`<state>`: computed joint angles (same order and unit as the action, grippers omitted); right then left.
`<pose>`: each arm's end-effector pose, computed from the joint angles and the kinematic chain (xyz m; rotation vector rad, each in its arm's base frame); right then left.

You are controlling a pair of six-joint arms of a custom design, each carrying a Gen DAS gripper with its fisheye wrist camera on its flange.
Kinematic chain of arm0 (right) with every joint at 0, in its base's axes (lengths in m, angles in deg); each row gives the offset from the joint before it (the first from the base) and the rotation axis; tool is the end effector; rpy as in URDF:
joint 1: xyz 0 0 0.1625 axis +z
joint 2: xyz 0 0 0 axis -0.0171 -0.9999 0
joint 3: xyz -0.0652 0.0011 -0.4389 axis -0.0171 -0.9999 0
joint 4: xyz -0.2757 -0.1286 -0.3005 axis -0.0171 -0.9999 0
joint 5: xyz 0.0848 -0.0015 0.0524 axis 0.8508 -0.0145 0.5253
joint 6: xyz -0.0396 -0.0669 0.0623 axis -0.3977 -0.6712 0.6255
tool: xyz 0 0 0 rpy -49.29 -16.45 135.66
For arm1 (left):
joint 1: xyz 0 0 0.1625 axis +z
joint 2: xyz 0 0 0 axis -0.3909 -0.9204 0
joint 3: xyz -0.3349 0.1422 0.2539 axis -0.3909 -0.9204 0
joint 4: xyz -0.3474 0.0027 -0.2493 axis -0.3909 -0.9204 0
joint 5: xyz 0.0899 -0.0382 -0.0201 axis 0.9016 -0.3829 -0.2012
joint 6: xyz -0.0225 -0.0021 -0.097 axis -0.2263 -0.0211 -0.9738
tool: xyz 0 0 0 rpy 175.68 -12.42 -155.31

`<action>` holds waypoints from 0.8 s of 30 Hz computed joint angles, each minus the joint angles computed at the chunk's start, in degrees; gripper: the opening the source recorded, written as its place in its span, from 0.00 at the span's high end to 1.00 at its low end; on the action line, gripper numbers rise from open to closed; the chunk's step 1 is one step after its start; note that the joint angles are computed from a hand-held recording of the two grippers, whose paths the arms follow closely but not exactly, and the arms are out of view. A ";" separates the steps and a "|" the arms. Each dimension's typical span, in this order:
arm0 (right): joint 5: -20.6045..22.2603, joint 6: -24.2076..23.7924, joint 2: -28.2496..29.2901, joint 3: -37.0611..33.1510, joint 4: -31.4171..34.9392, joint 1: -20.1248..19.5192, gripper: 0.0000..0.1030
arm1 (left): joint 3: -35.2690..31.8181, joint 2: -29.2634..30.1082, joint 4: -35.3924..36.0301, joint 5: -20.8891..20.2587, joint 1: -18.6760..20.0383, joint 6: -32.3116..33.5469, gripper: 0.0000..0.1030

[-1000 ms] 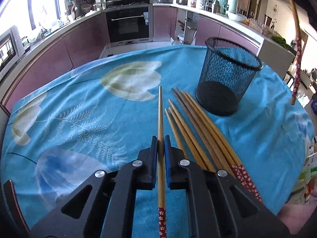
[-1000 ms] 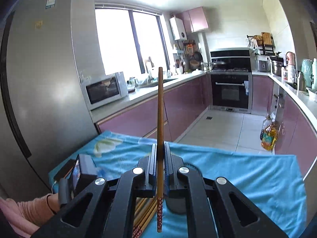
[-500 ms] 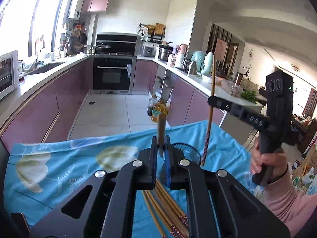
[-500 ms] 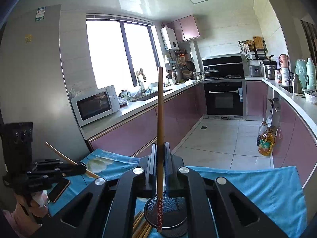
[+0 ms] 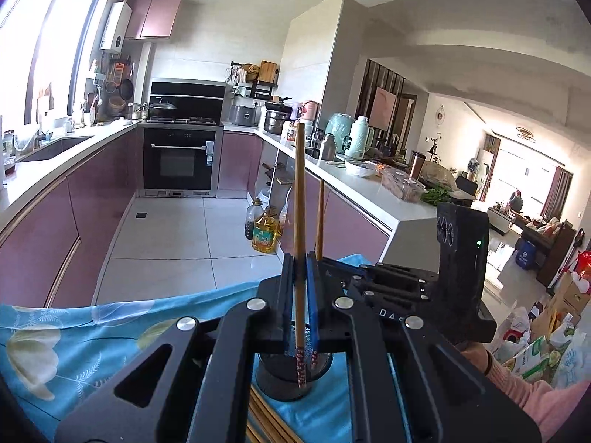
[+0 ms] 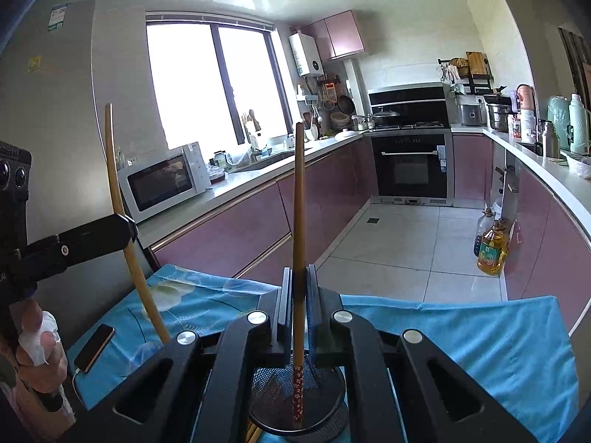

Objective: Organize utensils

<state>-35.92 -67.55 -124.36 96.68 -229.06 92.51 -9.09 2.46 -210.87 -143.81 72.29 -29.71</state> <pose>0.1677 -0.8436 0.3256 1.0677 -2.5468 1.1324 -0.4172 -0.7655 0.2089 0.8867 2.4063 -1.2901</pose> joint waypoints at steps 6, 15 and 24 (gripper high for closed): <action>-2.24 -0.11 0.63 -0.97 3.37 -0.26 0.94 | -4.37 3.10 5.35 0.41 0.72 -1.34 0.93; -8.16 1.33 3.42 -4.80 10.01 -0.12 0.92 | -14.62 10.05 20.81 2.38 4.61 -7.88 0.92; -7.50 2.12 1.93 -1.84 6.34 -0.26 0.76 | -13.93 11.33 17.31 2.91 6.84 -7.34 0.79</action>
